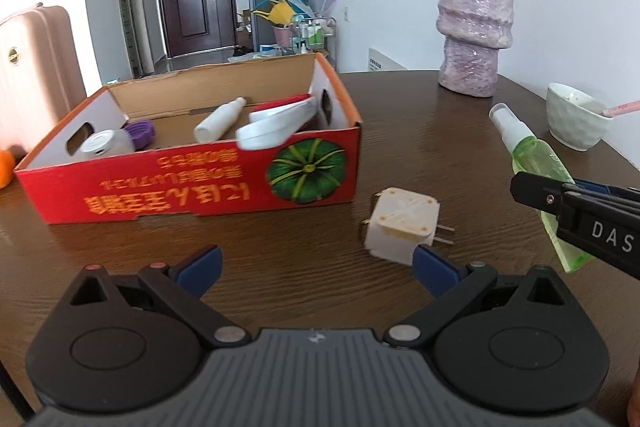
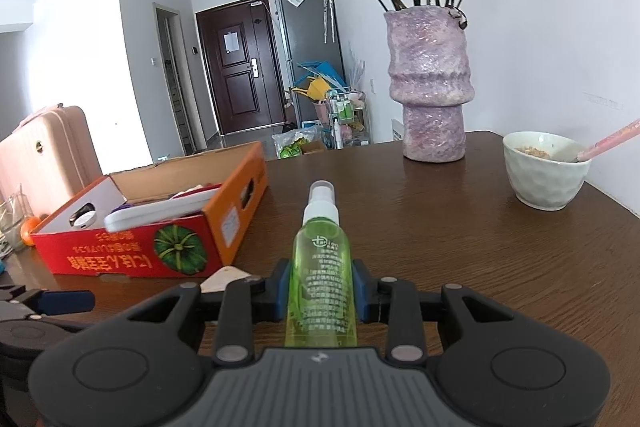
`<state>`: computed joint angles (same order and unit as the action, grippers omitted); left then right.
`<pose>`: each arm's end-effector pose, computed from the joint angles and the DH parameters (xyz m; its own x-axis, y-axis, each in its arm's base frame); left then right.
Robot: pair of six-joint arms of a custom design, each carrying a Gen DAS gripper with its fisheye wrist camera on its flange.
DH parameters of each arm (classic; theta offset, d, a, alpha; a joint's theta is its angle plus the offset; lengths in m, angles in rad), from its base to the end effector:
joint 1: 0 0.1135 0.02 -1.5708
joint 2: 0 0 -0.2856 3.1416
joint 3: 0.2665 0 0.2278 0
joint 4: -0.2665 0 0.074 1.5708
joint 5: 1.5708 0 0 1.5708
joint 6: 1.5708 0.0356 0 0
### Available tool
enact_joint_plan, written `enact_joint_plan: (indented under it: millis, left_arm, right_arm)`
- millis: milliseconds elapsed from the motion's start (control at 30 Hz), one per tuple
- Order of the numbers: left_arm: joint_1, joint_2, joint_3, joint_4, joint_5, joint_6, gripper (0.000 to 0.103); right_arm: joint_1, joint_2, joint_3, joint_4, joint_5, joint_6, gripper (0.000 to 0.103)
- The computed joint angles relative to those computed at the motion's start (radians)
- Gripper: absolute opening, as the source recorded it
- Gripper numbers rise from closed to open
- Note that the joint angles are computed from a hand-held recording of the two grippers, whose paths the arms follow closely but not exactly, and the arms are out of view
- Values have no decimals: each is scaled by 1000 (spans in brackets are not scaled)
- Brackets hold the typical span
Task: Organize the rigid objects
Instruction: 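Reach the left gripper to the white plug adapter and grasp it while the right gripper holds the bottle, then carry the plug adapter and green spray bottle over the red box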
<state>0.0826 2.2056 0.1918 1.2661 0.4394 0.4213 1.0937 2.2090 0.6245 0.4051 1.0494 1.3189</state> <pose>0.2277 0.0037 0.0470 -0.5218 0.3282 -0.7874 0.4927 0.8695 0.0359 0.1570 0.2364 0.0375 -0.3872 0.3014 -0.8713 0.3387 0.9255 0.1697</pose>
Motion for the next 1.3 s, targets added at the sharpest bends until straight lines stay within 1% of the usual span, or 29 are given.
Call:
enact_joint_plan:
  millis: [133, 200, 333, 433, 600, 667, 700, 733, 767, 800, 833, 933, 1033, 1233, 1300]
  left_arm:
    - [-46, 5, 34, -46, 2, -6, 103]
    - [-71, 12, 45, -49, -2, -14, 103]
    - [-133, 36, 72, -49, -38, -28, 103]
    - [-178, 48, 112, -91, -69, -34, 103]
    - [-233, 81, 165, -113, -118, -54, 103]
    - [-240, 93, 191, -154, -117, -51, 103]
    - [-233, 97, 193, -151, -103, -55, 103]
    - [-232, 95, 195, -155, -96, -52, 95]
    - [-226, 95, 194, -149, -81, -49, 85]
    - [-221, 91, 191, -149, -64, -42, 81]
    - [-218, 90, 187, -145, -48, -32, 69]
    - [-213, 93, 173, -130, -19, -4, 69]
    - [-206, 94, 164, -120, -14, -2, 69]
    - [-169, 87, 102, -38, -12, 16, 69]
    - [-138, 75, 86, -38, 14, 26, 69]
  right_arm:
    - [-27, -2, -51, 77, -14, -21, 31]
    - [-39, 1, -70, 117, -20, -39, 30]
    - [-61, 11, -94, 182, -37, -73, 31]
    - [-75, 18, -115, 236, -50, -85, 30]
    - [-93, 30, -118, 254, -66, -85, 30]
    - [-98, 34, -120, 265, -70, -86, 30]
    - [-99, 36, -120, 269, -70, -89, 30]
    - [-98, 37, -119, 267, -69, -90, 30]
    - [-98, 38, -116, 265, -69, -91, 30]
    - [-97, 40, -113, 260, -69, -89, 30]
    - [-95, 42, -107, 249, -67, -84, 30]
    - [-91, 40, -100, 230, -58, -77, 30]
    - [-83, 41, -94, 216, -41, -72, 30]
    - [-49, 37, -65, 144, 1, -48, 30]
    - [-34, 30, -59, 114, 17, -27, 30]
